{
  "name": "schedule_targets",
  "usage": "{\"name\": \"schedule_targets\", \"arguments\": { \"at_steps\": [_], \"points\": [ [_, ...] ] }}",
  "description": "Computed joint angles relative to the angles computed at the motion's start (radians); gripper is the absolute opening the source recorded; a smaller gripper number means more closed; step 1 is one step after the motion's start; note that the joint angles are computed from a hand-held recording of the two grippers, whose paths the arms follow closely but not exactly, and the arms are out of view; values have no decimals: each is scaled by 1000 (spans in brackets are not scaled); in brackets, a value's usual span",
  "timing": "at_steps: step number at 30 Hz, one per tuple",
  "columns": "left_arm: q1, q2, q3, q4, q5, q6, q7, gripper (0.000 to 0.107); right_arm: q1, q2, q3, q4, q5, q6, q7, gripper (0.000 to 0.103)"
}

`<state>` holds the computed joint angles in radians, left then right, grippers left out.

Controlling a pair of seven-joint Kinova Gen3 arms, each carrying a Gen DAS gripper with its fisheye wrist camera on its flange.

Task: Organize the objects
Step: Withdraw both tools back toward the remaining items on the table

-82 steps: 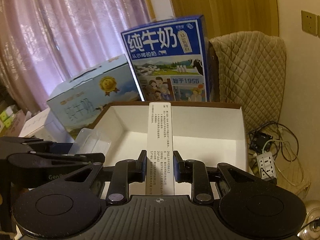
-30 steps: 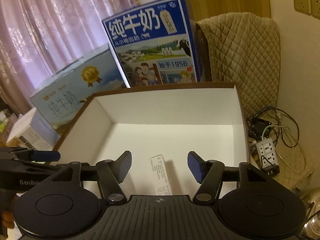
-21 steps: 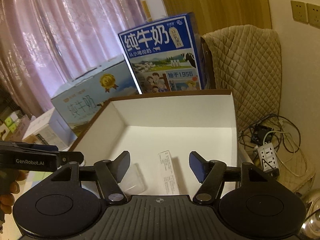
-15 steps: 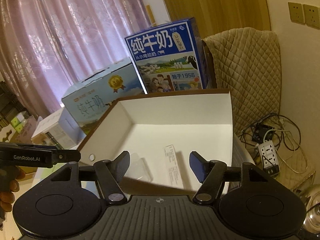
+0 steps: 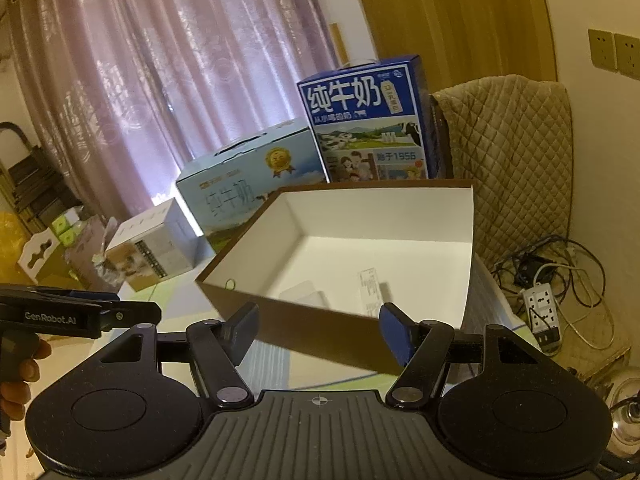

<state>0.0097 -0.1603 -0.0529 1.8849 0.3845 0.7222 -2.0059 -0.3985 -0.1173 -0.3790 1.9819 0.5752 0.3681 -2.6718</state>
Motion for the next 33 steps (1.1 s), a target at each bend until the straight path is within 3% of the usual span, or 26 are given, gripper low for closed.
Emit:
{"name": "schedule_targets", "arguments": {
  "at_steps": [9,21,33],
  "points": [
    [4,-118,-34,83,-18,39,25,85,-4,-67,-48,38,-42,46,18,64],
    [0,-196,-61,148,-67,85,78,85,13,-95,-107,80,-129,61,53,64],
    [-36,-230,-92,202,-124,127,100,85,-47,-62,-81,101,-196,93,105,64]
  ]
}}
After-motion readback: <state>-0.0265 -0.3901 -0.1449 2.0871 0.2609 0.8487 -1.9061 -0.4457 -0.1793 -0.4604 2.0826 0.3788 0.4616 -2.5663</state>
